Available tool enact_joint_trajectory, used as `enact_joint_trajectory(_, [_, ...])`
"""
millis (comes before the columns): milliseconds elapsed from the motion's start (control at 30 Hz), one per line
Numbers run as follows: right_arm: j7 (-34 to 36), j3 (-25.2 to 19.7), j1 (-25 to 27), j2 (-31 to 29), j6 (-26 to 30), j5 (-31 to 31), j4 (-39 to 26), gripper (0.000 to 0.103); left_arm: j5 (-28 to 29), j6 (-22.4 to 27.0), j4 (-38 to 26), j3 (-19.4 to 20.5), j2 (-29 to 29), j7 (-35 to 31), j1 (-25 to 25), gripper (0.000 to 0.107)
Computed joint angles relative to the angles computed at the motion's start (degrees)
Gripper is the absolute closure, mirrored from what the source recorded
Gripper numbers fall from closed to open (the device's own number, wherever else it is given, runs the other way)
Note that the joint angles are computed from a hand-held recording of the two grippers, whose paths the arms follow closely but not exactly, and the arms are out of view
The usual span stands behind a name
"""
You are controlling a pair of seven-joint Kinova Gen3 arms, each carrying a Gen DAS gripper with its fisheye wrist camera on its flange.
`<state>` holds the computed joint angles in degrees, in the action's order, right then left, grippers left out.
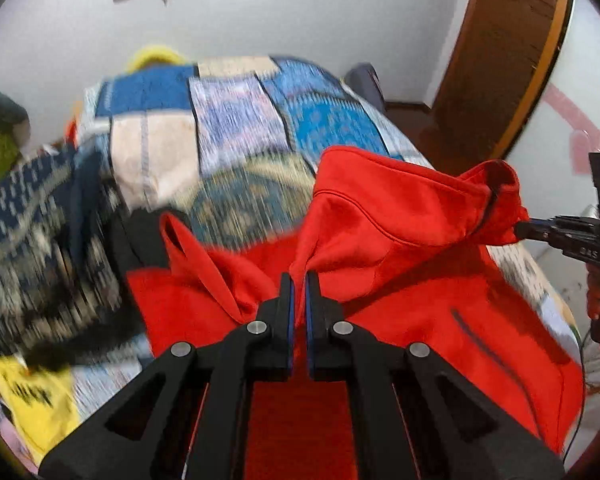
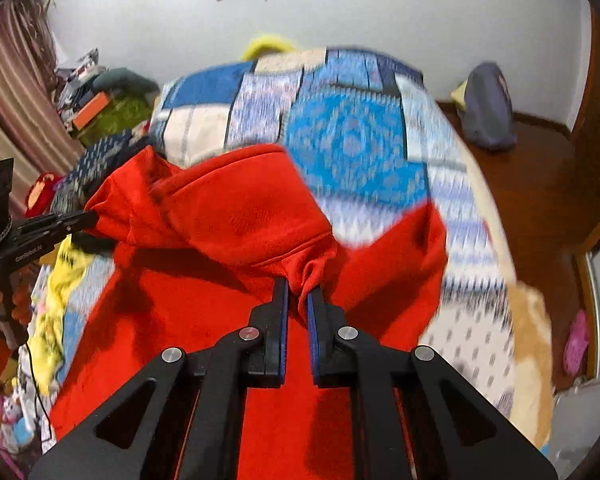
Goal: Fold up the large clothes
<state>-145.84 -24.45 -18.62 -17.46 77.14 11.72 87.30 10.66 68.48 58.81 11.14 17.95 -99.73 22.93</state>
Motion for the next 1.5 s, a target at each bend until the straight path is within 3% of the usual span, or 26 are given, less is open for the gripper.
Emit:
enact_joint_trajectory(233, [-3.4,0.6,-1.1,-0.3,0.9,-6.4,5.8,0.094,0.2,0.0,11.7,-0.2,-2.7,0.4,-0.4,0.104])
enact_joint_trajectory(567, [-4.2,-2.1,-3.4,0.3,9.4,-2.2,0.2,0.094,-6.8,-3.2,17.8,-0.3,-7.9,0.9,0.8,0.099])
enact_joint_trajectory(700, [-4.3,-3.4,-3.0,0.5,9.3,0.8,-2.1,0.094,-6.0,-4.1,14.7,-0.2,-8.6,1.3,0.0,0.09])
enact_joint_trajectory(900, [-2.7,-2.2,-3.4,4.3,6.1,3.6,-5.3,0.09,-7.7,-6.0,6.7,0.3,-5.6,3.7,2.1,0.053])
enact_joint_trajectory(1033, [-0.9,1.6,-4.6,7.1,2.5,2.6,-5.6,0.089,-10.3,-5.7,1.2,-0.2,-1.8,6.8,4.9,0.028])
enact_joint_trajectory(1233, [-1.9,5.7,-5.9,11.1,-0.4,5.0,-4.6,0.089,-12.5,-1.6,-6.6,-2.1,6.4,10.3,7.6,0.026])
enact_joint_trajectory(1500, [-6.5,10.7,-3.2,9.9,1.9,7.5,1.9,0.089,-19.7,-2.3,-3.6,-7.4,10.1,17.1,9.0,0.026])
